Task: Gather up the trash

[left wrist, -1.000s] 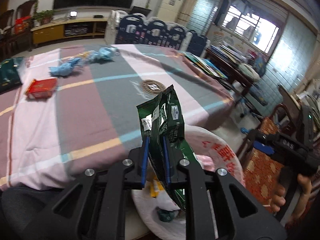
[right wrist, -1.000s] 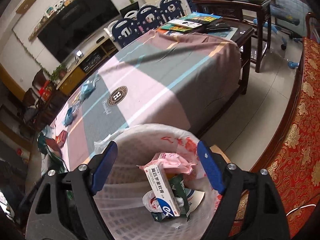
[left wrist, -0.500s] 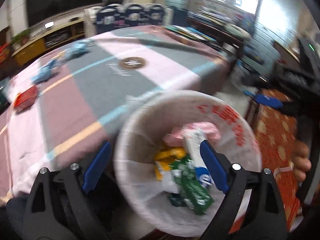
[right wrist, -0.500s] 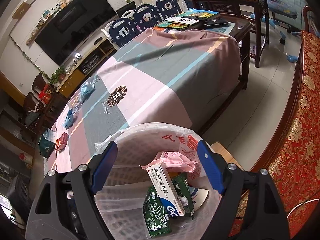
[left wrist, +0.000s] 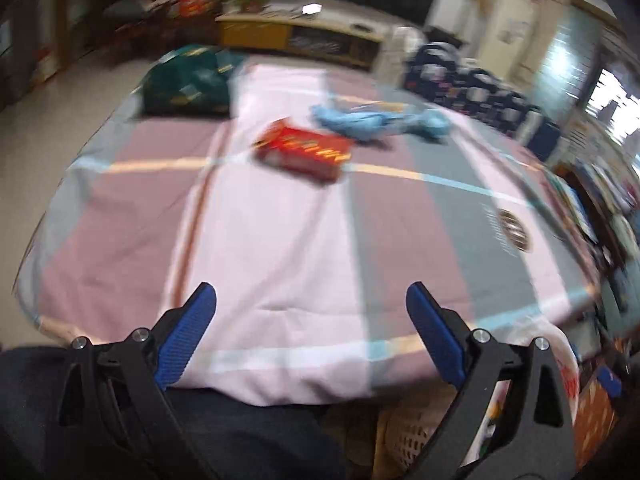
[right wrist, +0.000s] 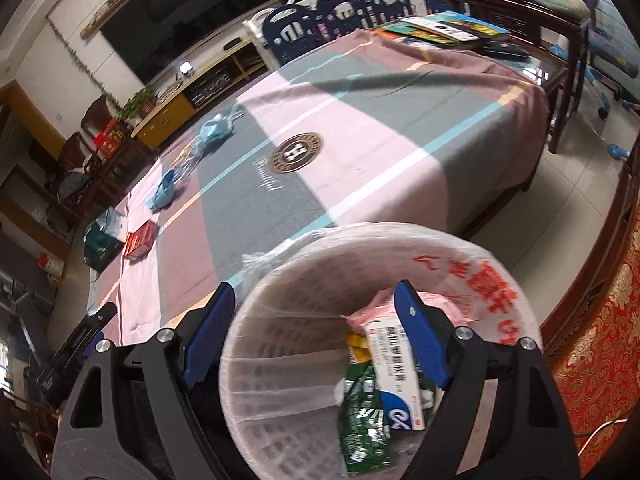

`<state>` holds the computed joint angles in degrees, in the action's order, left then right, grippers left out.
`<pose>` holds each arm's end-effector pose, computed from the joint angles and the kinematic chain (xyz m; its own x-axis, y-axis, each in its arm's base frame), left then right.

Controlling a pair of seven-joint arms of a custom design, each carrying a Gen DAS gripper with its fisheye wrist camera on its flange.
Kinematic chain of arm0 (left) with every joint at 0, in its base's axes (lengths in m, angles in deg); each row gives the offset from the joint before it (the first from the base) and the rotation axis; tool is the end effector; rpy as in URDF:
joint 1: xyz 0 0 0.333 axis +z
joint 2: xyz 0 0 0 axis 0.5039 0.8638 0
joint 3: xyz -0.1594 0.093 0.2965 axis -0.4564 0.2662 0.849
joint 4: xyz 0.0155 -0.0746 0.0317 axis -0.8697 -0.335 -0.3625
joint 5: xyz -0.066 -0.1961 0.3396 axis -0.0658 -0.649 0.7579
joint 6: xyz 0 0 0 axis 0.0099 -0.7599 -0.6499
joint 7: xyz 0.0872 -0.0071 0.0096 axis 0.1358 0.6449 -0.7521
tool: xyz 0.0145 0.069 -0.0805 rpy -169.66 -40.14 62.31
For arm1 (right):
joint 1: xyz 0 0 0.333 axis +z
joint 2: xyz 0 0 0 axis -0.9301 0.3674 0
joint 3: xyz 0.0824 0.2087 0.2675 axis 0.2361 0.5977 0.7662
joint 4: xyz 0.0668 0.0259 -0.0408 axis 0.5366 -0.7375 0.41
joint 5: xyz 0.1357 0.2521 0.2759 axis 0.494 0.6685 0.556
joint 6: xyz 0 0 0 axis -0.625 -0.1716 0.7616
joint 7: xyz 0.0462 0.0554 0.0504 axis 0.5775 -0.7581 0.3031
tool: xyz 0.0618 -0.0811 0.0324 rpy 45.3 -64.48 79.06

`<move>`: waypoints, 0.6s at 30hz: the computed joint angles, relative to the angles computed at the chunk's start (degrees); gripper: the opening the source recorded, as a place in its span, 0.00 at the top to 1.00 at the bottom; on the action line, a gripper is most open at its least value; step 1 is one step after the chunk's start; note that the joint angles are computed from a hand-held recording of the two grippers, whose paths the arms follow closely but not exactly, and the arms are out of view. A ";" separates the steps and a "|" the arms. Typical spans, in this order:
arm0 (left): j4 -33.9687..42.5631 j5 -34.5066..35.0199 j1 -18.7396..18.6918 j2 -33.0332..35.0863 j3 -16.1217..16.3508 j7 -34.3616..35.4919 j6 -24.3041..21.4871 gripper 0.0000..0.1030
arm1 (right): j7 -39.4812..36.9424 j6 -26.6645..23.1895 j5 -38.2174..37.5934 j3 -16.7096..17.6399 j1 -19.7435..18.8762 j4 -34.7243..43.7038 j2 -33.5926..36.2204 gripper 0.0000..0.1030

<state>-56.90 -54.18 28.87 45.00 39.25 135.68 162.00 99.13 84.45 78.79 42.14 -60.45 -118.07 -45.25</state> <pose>0.6412 -0.0657 0.4333 0.1475 -0.9769 0.1545 -0.7942 -0.2101 -0.5702 0.5184 0.1031 0.4590 -0.3359 -0.8626 -0.3783 -0.7069 0.4963 -0.5040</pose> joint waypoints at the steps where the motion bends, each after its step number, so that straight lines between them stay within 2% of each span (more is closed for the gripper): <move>1: 0.00 3.21 -1.86 0.01 2.80 -4.77 -0.94 0.07 | -0.94 -0.37 0.64 0.10 0.60 1.04 0.78 0.22; 3: 0.46 10.61 -4.61 0.33 7.10 -13.72 -0.81 0.07 | -2.28 -0.97 1.47 0.29 1.58 2.88 2.23 0.22; 6: 2.00 27.27 -9.29 0.84 14.13 -27.83 1.72 0.07 | -4.30 -1.74 2.74 0.39 2.95 5.28 4.15 0.22; 8: 2.80 27.70 -7.16 1.46 12.53 -27.20 2.84 0.07 | -4.81 -2.64 2.43 0.51 3.71 7.19 5.60 0.22; 10: 3.21 23.15 -3.38 2.06 8.60 -23.45 1.65 0.07 | -5.58 -3.31 2.60 0.54 4.45 8.93 6.98 0.22; 11: 3.44 21.65 -2.59 2.16 7.69 -22.79 0.35 0.07 | -5.84 -3.63 2.60 0.52 4.79 9.68 7.57 0.22; 14: 3.01 13.21 1.92 2.58 3.51 -17.18 0.73 0.07 | -7.05 -4.71 3.55 0.56 5.63 11.87 9.52 0.22; 18: 1.18 6.54 3.51 2.23 2.65 -14.69 3.46 0.07 | -8.16 -5.71 4.99 0.66 6.56 14.23 11.86 0.22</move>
<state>-55.72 -47.64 32.37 47.23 41.91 120.98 165.46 90.97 78.74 83.78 42.80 -53.89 -103.84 -33.38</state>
